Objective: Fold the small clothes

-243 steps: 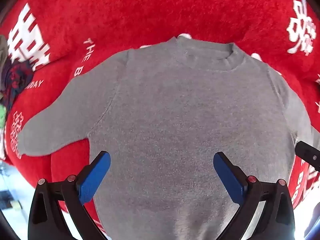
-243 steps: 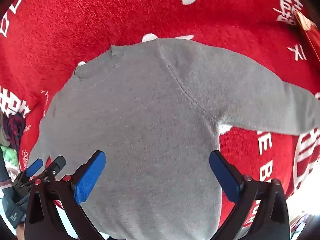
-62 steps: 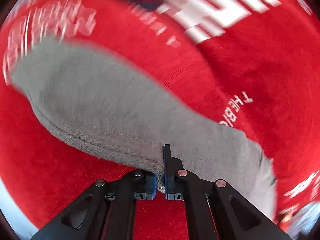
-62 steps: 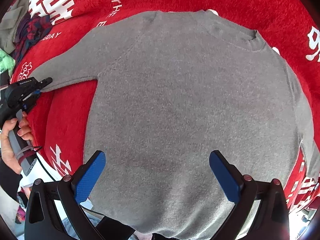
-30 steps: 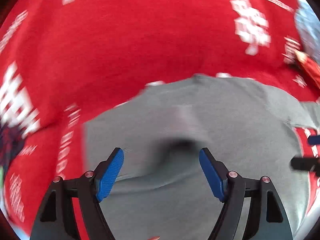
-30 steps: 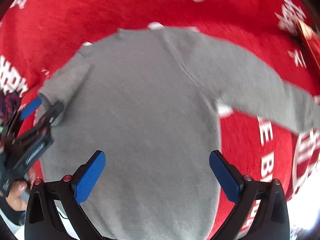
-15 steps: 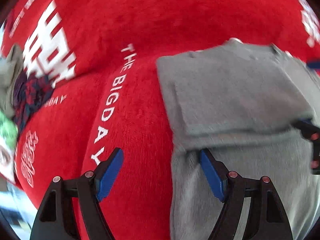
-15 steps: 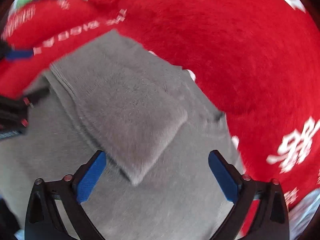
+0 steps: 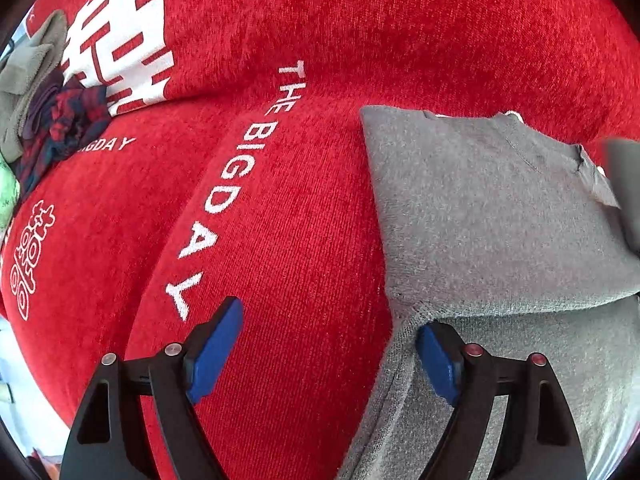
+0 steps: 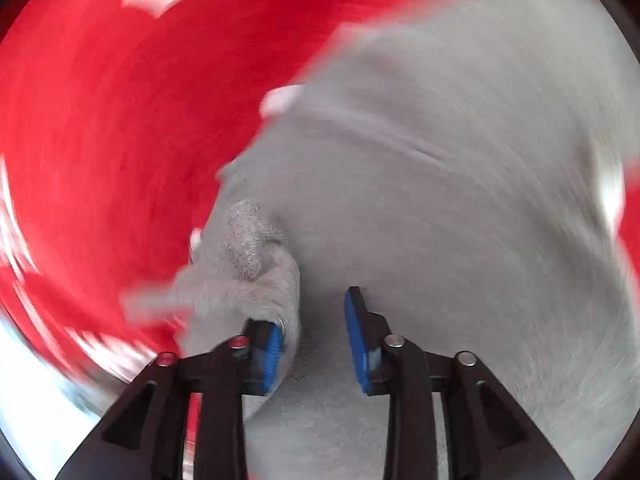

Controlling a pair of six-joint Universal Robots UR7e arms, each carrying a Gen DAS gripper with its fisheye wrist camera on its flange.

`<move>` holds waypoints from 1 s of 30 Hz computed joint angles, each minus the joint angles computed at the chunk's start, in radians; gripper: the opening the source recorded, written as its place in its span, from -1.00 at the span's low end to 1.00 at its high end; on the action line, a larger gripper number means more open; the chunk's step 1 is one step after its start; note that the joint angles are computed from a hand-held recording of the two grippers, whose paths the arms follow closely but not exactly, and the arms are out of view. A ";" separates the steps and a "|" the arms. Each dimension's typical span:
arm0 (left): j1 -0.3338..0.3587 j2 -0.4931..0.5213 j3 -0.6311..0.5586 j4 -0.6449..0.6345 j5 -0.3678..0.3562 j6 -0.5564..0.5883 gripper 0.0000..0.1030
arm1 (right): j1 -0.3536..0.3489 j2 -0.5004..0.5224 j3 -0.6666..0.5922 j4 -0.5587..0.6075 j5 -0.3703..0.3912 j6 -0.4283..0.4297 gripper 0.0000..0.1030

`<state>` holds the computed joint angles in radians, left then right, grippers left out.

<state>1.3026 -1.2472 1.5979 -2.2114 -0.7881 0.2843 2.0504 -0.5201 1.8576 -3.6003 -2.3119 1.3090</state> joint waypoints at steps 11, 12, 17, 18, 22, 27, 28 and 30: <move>0.031 0.012 -0.161 0.246 -0.112 -0.194 0.64 | 0.046 -0.025 -0.023 0.101 0.115 -0.017 0.15; 0.030 0.012 -0.162 0.247 -0.111 -0.162 0.64 | 0.040 -0.003 -0.069 0.147 0.182 -0.064 0.17; 0.024 0.011 -0.179 0.250 -0.121 -0.026 0.64 | -0.002 0.165 -0.301 0.259 0.463 -0.188 0.19; 0.025 0.009 -0.185 0.257 -0.127 -0.002 0.64 | -0.008 0.197 -0.344 0.271 0.480 -0.191 0.19; 0.021 -0.007 -0.177 0.201 -0.055 0.059 0.64 | -0.030 0.281 -0.452 0.260 0.487 -0.159 0.03; 0.054 0.016 -0.264 0.237 -0.024 0.038 0.64 | -0.041 0.333 -0.574 0.422 0.548 -0.218 -0.88; 0.055 0.022 -0.273 0.235 -0.014 0.042 0.64 | -0.048 0.335 -0.593 0.504 0.573 -0.228 -0.87; 0.053 0.032 -0.283 0.233 -0.015 0.040 0.64 | -0.045 0.324 -0.592 0.571 0.604 -0.228 -0.82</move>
